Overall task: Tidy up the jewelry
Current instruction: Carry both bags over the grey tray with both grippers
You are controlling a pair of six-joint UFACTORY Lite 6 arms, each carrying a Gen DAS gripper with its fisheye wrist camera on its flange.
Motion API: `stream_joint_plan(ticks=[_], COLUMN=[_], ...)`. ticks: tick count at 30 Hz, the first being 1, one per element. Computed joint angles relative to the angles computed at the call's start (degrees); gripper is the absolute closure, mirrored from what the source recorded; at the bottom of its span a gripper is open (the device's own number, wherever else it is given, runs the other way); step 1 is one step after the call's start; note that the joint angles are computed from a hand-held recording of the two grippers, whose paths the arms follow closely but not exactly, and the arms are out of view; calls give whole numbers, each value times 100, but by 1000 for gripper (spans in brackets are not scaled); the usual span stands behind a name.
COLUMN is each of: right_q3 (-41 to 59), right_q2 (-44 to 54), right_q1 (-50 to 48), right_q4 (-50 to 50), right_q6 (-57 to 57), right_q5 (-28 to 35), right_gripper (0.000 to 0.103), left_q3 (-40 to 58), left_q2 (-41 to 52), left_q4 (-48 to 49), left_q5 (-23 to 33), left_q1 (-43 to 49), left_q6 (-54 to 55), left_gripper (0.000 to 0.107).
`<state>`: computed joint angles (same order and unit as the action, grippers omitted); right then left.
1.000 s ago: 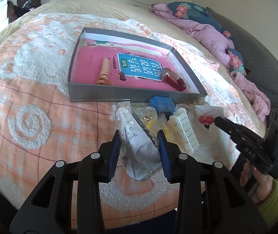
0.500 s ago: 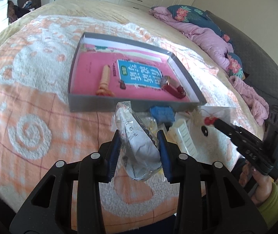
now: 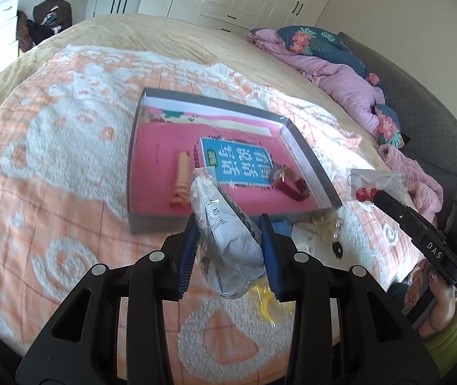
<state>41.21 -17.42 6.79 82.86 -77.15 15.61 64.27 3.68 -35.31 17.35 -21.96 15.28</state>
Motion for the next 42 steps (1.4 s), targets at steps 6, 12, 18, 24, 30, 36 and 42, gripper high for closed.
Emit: stream_joint_plan(ticks=[6, 12, 18, 24, 30, 36, 42], right_q3=[379, 771, 1035, 1219, 1396, 1657, 2094], right_q2=[362, 757, 1127, 1490, 1808, 2180, 2723], right_q1=[47, -21, -112, -209, -243, -265, -194], right_q4=[284, 540, 837, 1128, 1375, 1510, 1542], right_q6=[-330, -616, -946, -1278, -1572, -1781, -1950], right_q5=[-16, 28, 38, 54, 8, -72, -299], right_gripper=[82, 82, 82, 82, 82, 82, 82], left_q3=[599, 1374, 2153, 2924, 3875, 4228, 4577], left_q2=[464, 1108, 1805, 2430, 3206, 3675, 4111], left_q4=[108, 278, 408, 579, 596, 301, 441], left_q5=[81, 240, 466, 733, 1103, 1129, 1277], left_q1=[51, 18, -38, -101, -117, -97, -85], left_q6=[-11, -86, -161, -268, -251, 106, 62], left_gripper=[78, 78, 78, 78, 78, 78, 78])
